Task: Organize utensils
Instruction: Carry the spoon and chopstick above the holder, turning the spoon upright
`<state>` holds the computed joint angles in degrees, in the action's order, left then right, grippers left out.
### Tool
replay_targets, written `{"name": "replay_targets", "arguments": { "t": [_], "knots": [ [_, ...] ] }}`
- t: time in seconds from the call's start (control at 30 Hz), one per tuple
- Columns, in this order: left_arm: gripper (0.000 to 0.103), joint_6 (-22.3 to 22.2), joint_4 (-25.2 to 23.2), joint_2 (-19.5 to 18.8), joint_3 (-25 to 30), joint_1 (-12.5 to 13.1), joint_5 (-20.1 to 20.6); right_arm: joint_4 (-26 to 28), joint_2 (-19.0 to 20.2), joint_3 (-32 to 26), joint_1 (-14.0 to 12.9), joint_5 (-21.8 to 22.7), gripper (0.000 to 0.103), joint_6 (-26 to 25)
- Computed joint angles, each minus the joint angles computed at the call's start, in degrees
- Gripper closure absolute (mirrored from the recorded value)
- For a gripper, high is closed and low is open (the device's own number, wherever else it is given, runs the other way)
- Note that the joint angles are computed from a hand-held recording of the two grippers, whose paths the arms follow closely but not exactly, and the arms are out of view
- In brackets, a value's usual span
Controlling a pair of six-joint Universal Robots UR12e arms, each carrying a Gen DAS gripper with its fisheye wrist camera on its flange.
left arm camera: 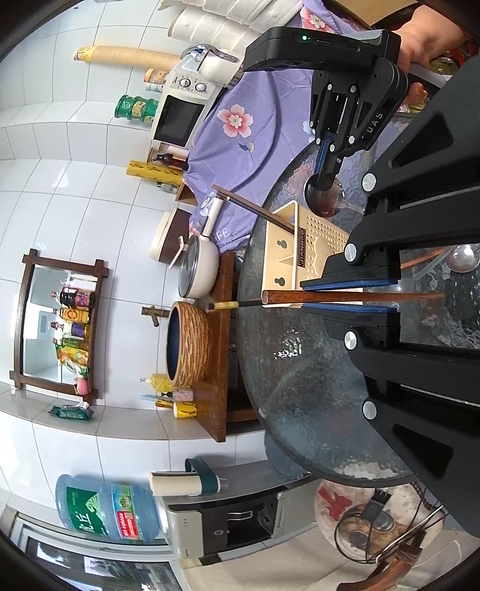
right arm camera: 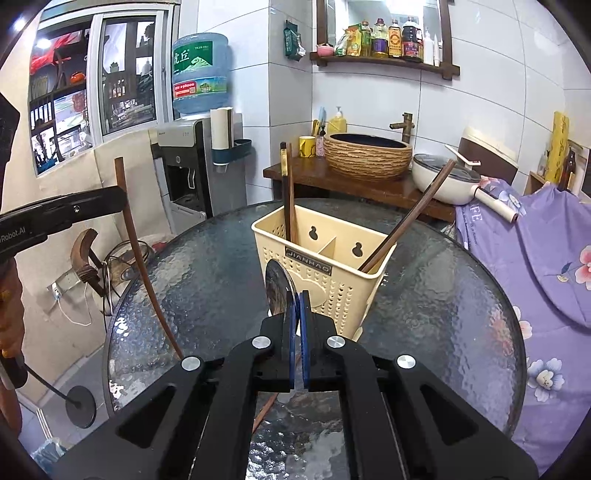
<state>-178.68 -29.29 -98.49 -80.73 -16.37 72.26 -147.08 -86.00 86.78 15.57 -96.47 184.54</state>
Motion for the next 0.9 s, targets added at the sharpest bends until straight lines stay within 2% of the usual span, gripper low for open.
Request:
{"name": "replay_targets", "arguments": {
  "t": [0.3,0.4,0.53,0.67,0.8,0.9],
  "knots": [
    [0.096,1.0,-0.7,-1.0,2.8,-0.3,-1.2,1.1,-0.4,-1.7,-0.7,0.6,0.1,-0.9],
    [0.096,0.9,-1.2,-1.6,5.0,-0.1,-2.4,1.3,-0.4,-2.9,-1.1,0.6,0.1,-1.2],
    [0.096,0.0,-2.7,-3.6,10.6,-0.2,-3.9,0.8,0.1,-5.4,-1.4,-1.0,0.1,-2.0],
    [0.096,-0.8,-2.9,-6.5,16.8,-1.3,-1.4,-0.5,1.5,-9.2,-1.4,-4.6,0.1,-3.3],
    [0.096,-2.1,-4.5,-10.8,24.1,-3.0,1.8,-1.2,4.5,-14.5,-1.1,-9.9,0.1,-5.4],
    [0.096,-3.2,-5.0,-13.2,27.3,-3.8,3.7,-1.8,6.8,-17.6,-0.9,-14.0,0.1,-7.6]
  ]
}}
